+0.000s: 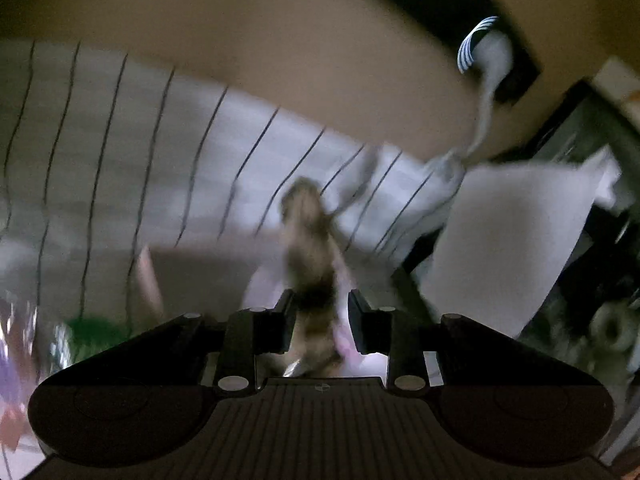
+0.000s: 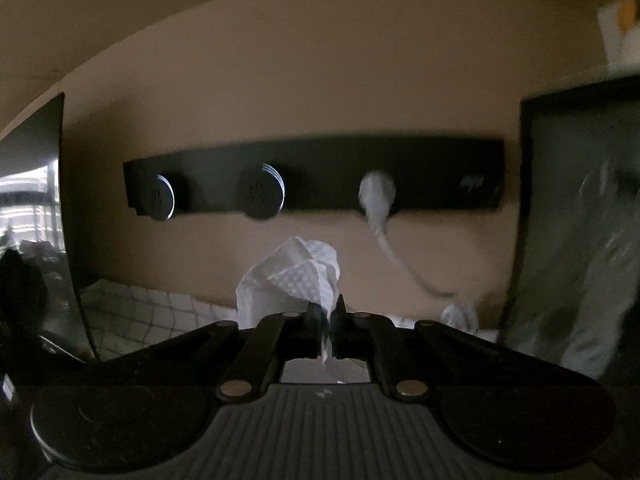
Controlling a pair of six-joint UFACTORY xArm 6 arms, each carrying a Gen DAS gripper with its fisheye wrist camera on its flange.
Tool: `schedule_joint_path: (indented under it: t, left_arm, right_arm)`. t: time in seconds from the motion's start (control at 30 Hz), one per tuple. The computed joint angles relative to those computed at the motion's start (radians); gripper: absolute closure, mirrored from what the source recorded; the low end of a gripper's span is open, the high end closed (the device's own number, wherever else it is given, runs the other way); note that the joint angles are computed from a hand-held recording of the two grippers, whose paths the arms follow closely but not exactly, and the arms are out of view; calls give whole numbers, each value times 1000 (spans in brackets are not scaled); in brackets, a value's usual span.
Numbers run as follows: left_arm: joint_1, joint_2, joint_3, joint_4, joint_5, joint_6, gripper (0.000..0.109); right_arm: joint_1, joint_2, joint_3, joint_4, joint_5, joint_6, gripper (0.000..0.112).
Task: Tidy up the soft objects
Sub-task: 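Carry the pom-pom and tissue to the pink box and open both tools over it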
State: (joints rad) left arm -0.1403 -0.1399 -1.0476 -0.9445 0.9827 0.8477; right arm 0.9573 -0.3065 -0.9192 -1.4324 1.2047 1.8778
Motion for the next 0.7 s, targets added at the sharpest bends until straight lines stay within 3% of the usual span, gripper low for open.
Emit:
schedule_joint_path:
  t: [0.2, 0.33, 0.6, 0.7]
  left_arm:
    - [66, -56, 42, 35, 44, 119, 78]
    - [198, -153, 79, 8, 47, 199, 77]
    - [522, -180, 21, -26, -26, 235, 78]
    - [597, -158, -13, -53, -58, 216, 78]
  right_arm:
    - [-124, 56, -20, 11, -244, 17, 108]
    - [-218, 171, -65, 36, -443, 11, 108]
    - [-256, 441, -166, 378, -549, -245, 108]
    - [-231, 511, -221, 481, -513, -397, 108]
